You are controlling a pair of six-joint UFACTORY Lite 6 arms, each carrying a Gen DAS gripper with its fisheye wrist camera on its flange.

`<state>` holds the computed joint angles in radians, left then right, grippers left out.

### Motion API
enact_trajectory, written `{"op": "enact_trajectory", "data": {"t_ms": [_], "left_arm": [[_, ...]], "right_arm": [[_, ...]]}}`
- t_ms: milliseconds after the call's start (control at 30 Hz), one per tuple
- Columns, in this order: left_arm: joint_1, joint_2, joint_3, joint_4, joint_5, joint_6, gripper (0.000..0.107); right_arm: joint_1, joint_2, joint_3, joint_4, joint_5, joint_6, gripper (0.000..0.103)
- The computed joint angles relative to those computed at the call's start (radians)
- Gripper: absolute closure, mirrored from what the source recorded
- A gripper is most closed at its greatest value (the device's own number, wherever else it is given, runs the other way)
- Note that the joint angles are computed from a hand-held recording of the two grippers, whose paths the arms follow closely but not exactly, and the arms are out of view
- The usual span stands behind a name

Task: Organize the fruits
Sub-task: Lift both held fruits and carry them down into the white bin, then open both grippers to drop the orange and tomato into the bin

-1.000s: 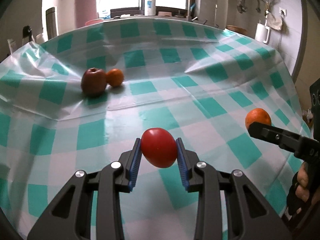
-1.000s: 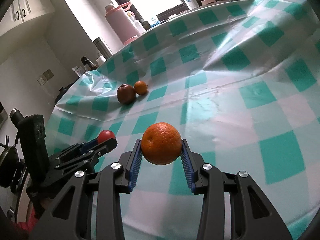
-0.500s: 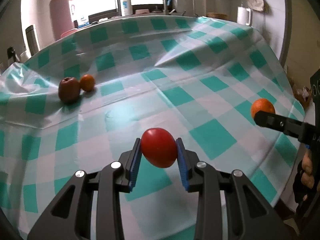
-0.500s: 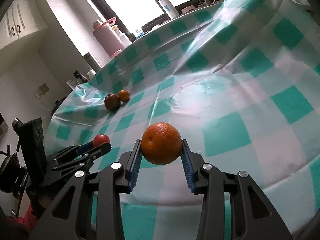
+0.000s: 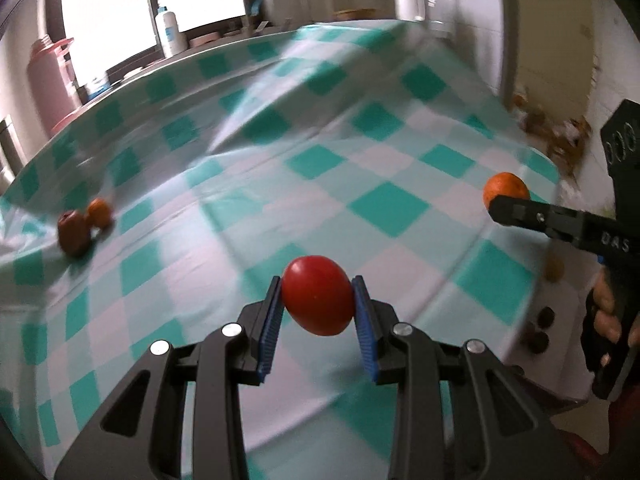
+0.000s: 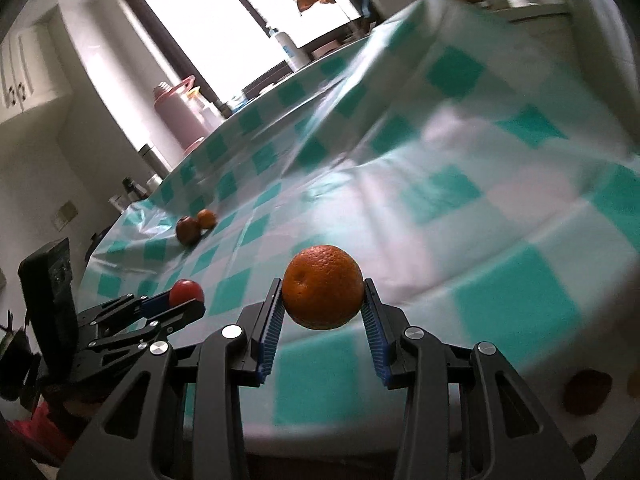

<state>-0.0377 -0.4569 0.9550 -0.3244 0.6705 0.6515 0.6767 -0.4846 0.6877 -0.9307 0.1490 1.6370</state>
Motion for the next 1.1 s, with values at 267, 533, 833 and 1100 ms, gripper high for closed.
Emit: {"op": "enact_trajectory", "data": {"t_ms": [267, 533, 833, 1100], "left_arm": [[-0.413, -0.016, -0.037, 0.336, -0.047, -0.385, 0.073], [-0.812, 0.055, -0.033, 0.614, -0.033, -0.720, 0.073], [-0.938, 0.385, -0.023, 0.541, -0.130, -0.705, 0.073], [-0.936, 0.701, 0.052, 0.654, -0.188, -0.795, 0.073]], "right_arm": [[-0.106, -0.370, -0.242, 0.373, 0.092, -0.366, 0.063], [-0.142, -0.744, -0.370, 0.497, 0.388, -0.532, 0.063], [-0.375, -0.525, -0.473, 0.674, 0.507, -0.772, 0.063], [-0.450, -0.266, -0.475, 0.756, 0.411, -0.903, 0.063]]}}
